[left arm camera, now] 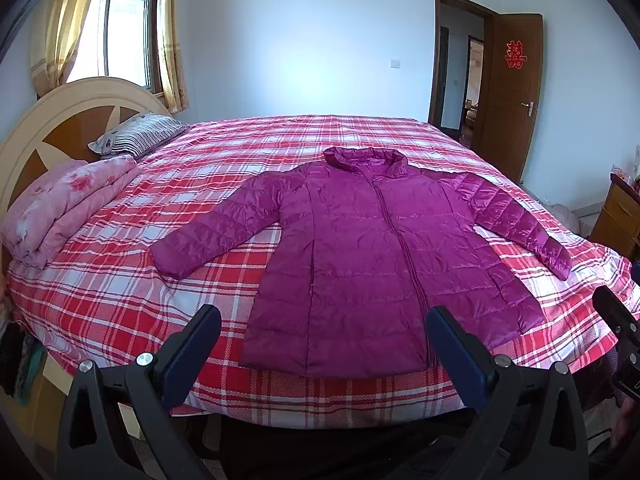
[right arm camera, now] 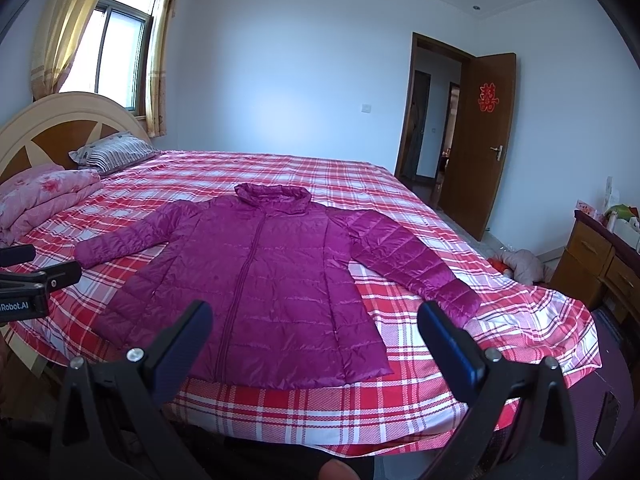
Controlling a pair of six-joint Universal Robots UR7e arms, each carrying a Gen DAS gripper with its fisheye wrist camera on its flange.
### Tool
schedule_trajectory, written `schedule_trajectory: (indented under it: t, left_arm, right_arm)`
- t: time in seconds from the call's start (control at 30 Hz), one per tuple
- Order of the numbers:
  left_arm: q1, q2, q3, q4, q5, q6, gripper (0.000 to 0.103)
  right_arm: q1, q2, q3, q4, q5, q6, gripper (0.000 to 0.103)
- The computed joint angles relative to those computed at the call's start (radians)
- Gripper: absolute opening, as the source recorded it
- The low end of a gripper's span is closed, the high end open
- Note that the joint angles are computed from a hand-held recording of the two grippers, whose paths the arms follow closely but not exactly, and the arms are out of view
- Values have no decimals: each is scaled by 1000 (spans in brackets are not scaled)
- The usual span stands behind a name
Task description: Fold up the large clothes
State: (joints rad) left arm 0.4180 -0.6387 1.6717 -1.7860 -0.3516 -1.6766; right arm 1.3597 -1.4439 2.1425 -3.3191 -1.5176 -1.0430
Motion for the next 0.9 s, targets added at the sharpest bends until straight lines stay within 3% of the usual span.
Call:
schedule_trajectory:
  t: [0.9]
  left_arm:
    - [7,-10,5,8,-2,-9,102]
  right_arm:
    - [3,4,6,-4,-7,-2,103]
